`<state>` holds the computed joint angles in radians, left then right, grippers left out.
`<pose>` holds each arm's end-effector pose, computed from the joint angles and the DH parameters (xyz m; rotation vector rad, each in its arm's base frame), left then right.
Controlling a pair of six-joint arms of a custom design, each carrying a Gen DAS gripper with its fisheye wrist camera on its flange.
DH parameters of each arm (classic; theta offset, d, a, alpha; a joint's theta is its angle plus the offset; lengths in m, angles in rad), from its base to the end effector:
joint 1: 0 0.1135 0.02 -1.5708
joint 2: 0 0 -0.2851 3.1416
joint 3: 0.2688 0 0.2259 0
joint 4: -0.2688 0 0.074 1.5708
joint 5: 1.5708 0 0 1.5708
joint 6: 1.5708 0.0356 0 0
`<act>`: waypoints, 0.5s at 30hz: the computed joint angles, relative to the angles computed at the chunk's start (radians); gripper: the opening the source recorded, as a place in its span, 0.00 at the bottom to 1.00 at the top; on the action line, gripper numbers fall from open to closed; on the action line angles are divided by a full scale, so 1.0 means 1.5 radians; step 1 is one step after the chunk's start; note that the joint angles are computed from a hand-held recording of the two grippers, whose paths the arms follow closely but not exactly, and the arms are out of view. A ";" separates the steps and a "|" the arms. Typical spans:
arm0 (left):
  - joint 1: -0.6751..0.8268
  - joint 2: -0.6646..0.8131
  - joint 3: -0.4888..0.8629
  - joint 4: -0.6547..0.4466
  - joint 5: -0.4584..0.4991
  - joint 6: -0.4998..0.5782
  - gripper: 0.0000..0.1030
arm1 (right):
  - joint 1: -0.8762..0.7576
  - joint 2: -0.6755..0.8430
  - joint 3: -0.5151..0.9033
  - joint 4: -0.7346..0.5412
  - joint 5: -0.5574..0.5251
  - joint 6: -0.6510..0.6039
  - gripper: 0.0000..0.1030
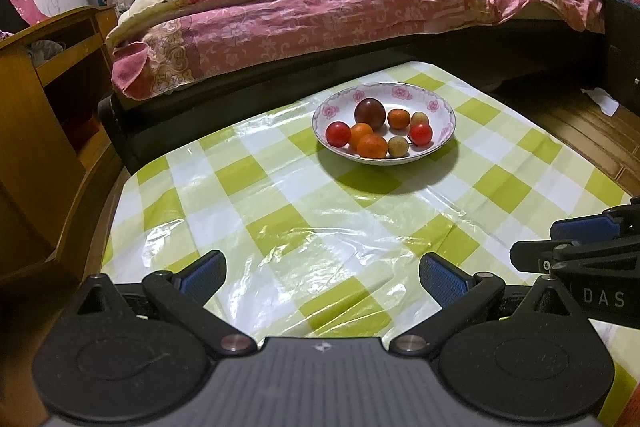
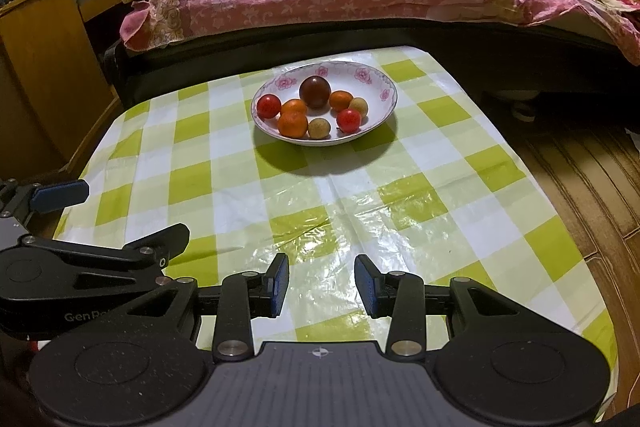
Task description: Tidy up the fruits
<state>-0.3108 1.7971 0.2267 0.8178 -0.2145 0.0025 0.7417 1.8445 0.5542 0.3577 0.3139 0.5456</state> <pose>0.2151 -0.0611 0.0992 0.2529 2.2899 0.0916 0.2133 0.1805 0.1087 -0.1121 2.4455 0.1752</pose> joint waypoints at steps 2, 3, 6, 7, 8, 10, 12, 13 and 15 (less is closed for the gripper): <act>0.001 -0.001 -0.002 0.000 0.000 0.000 1.00 | 0.001 0.001 0.000 -0.001 -0.001 0.000 0.34; 0.000 -0.001 -0.003 0.001 -0.001 0.000 1.00 | 0.001 0.002 0.001 -0.001 -0.001 -0.001 0.34; -0.001 0.000 -0.006 0.003 -0.005 -0.001 1.00 | 0.002 0.002 0.002 -0.003 -0.001 -0.001 0.34; -0.001 0.000 -0.007 0.003 -0.005 0.000 1.00 | 0.003 0.003 0.002 -0.004 -0.002 -0.001 0.34; -0.001 0.000 -0.009 0.004 -0.006 0.000 1.00 | 0.003 0.003 0.002 -0.005 -0.001 -0.001 0.34; -0.002 -0.002 -0.011 0.003 -0.007 0.000 1.00 | 0.005 0.005 0.003 -0.007 0.000 0.000 0.34; -0.002 -0.005 -0.014 0.003 -0.008 0.000 1.00 | 0.007 0.006 0.002 -0.006 0.001 0.002 0.34; -0.003 -0.005 -0.014 0.001 -0.008 -0.001 1.00 | 0.009 0.006 0.002 -0.006 0.001 0.002 0.34; -0.003 -0.006 -0.014 0.000 -0.009 -0.001 1.00 | 0.012 0.005 0.000 -0.006 0.003 0.004 0.34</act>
